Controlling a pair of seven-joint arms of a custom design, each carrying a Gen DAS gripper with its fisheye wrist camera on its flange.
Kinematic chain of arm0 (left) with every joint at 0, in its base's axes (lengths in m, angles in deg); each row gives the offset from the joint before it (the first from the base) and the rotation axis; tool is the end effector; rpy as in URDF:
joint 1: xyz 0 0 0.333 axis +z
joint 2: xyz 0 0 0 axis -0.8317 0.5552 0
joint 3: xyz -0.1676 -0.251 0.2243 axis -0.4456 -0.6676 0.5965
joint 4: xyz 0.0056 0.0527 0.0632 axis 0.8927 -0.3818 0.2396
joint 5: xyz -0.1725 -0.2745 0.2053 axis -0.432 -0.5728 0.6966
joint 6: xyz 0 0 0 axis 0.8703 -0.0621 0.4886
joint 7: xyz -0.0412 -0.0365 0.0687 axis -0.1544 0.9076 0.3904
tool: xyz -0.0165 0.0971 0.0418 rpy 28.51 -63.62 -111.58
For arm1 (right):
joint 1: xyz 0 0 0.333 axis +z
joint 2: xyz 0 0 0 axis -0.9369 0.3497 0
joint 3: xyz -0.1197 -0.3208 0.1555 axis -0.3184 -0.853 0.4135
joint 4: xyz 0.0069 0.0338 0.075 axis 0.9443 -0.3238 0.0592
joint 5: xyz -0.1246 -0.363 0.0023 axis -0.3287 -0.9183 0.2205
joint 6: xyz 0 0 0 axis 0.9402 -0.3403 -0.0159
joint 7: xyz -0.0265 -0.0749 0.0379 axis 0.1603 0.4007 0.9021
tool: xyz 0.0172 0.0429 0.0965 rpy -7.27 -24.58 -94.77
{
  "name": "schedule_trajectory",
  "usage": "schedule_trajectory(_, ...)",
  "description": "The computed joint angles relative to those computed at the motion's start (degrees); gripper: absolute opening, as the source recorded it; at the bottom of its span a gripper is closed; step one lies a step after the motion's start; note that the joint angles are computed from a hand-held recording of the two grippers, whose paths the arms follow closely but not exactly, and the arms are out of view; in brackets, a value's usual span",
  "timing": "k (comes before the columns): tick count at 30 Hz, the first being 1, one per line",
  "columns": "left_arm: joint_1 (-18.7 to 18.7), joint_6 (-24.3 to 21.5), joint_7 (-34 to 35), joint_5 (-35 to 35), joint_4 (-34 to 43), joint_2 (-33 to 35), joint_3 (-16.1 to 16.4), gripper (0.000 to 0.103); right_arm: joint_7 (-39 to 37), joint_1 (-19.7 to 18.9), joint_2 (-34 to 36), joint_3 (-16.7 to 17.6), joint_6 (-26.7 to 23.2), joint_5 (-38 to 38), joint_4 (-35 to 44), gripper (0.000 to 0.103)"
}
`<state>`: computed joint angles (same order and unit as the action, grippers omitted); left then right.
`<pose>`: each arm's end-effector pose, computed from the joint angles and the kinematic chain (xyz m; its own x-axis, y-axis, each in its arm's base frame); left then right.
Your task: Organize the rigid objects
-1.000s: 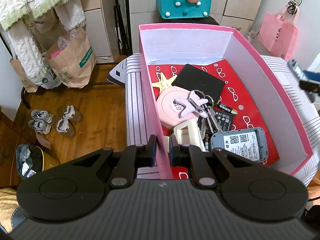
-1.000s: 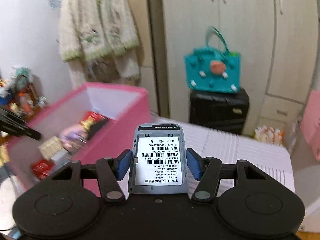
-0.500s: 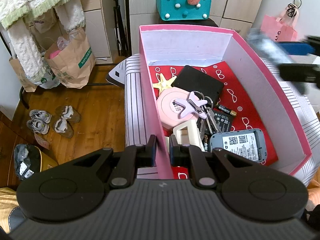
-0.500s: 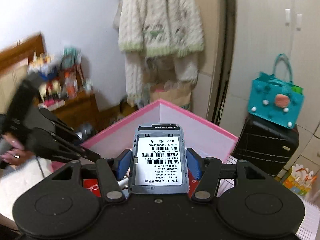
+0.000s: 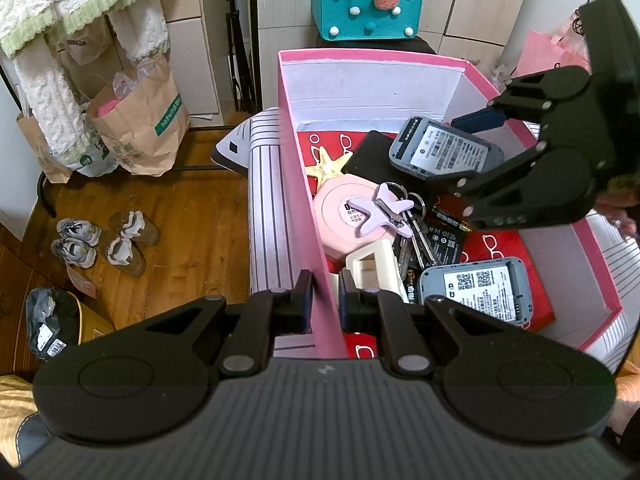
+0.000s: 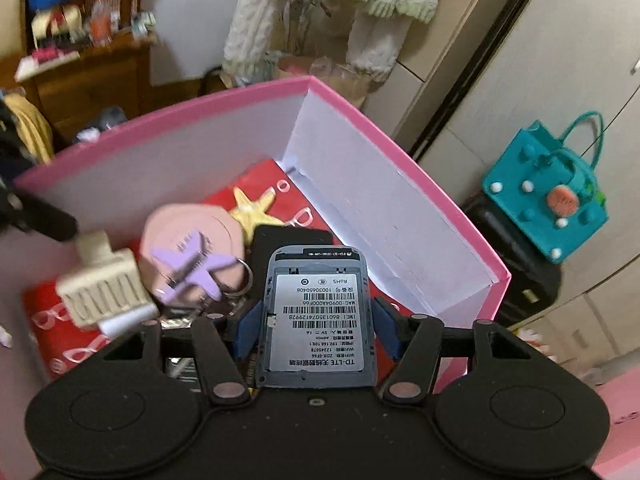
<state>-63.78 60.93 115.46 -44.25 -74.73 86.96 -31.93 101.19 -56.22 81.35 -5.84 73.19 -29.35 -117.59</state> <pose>0.7323 -0.2439 0.4577 -0.7665 -0.6364 0.0866 -0.5681 0.6088 -0.5537 0.6546 0.1456 0.4910 0.1210 -0.9486 0.2923 -0.8130 -0.2637 -0.5192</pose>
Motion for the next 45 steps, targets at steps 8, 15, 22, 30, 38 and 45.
schedule_trajectory(8,0.73,-0.13,-0.21,-1.57,-0.35,-0.16,-0.48,0.011,8.18,-1.89,-5.32,-0.34,10.93,1.03,-7.45,0.066)
schedule_trajectory(15,1.65,2.89,1.04,-4.02,-4.48,-3.28,-1.05,0.012,12.2,-3.23,-13.05,0.72,19.04,3.37,-16.3,0.068)
schedule_trajectory(22,2.07,6.85,2.96,-6.16,-10.18,-8.5,-1.08,0.012,8.94,-3.81,-18.11,2.39,20.13,11.85,-20.82,0.069)
schedule_trajectory(30,2.51,6.97,4.8,-10.15,-16.14,-14.52,-1.75,0.016,14.51,-4.57,-21.47,4.48,11.46,8.57,-21.11,0.086)
schedule_trajectory(38,1.79,7.4,9.6,-16.28,-22.14,-20.37,-1.72,0.026,33.52,-11.06,-30.48,9.21,14.91,-9.98,-28.58,0.094)
schedule_trajectory(45,-0.68,5.63,12.88,-19.2,-25.52,-26.15,-0.97,0.047,49.3,-17.62,-38.39,15.25,15.91,-22.06,-33.29,0.095)
